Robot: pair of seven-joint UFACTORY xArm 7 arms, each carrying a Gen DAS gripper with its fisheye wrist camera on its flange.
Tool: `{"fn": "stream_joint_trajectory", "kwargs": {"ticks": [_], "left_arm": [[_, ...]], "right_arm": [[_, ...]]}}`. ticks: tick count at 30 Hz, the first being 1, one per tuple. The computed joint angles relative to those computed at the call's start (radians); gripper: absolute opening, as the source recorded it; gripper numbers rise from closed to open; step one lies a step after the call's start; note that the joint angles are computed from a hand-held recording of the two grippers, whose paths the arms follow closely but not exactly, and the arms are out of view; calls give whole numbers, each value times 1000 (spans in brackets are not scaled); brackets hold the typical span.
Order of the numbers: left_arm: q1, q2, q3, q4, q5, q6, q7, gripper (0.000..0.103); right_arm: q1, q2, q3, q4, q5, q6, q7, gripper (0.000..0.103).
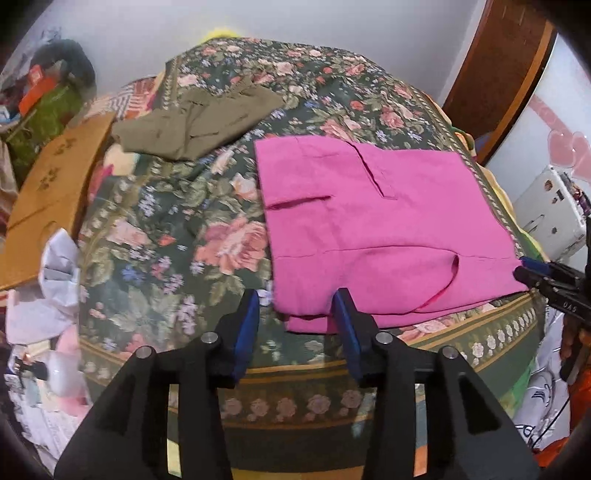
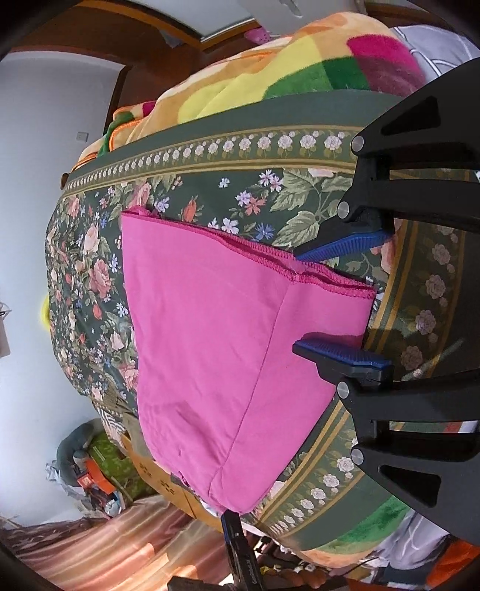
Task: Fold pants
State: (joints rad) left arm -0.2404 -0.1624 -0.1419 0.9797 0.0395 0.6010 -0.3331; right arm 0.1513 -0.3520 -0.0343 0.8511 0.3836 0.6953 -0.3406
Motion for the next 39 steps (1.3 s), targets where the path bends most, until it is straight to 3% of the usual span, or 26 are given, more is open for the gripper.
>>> {"fn": "stream_joint_trajectory", "kwargs": {"ticks": [3, 9, 17, 23, 25, 29, 33, 36, 37, 39], "left_arm": [[10, 0, 3, 22, 21, 12, -11, 43], [33, 67, 11, 126, 69, 11, -48, 47], [31, 280, 39, 365, 31, 37, -8, 48], [42, 459, 51, 561, -43, 105, 36, 48], [69, 510, 34, 605, -123, 117, 82, 48], [92, 577, 24, 660, -212, 162, 124, 48], [123, 587, -11, 646, -321, 150, 208, 44], [121, 578, -18, 628, -362, 121, 240, 24], [112, 576, -11, 628, -353, 117, 240, 22], [66, 570, 24, 622, -270, 92, 201, 17]], "right_arm": [[-15, 10, 13, 19, -39, -3, 29, 40], [-16, 46, -7, 81, -9, -36, 15, 40], [-52, 196, -7, 229, 11, -68, -5, 45], [-100, 376, 15, 401, 25, -55, -10, 46], [-118, 431, 28, 450, 27, -56, -4, 46], [-158, 544, 59, 558, 63, -33, -14, 46], [-192, 647, 92, 662, 80, 34, -13, 45], [-201, 662, 119, 649, 99, -5, -54, 17], [-198, 660, 120, 644, 92, -19, -53, 9], [-195, 654, 122, 631, 82, -44, -57, 6]]}}
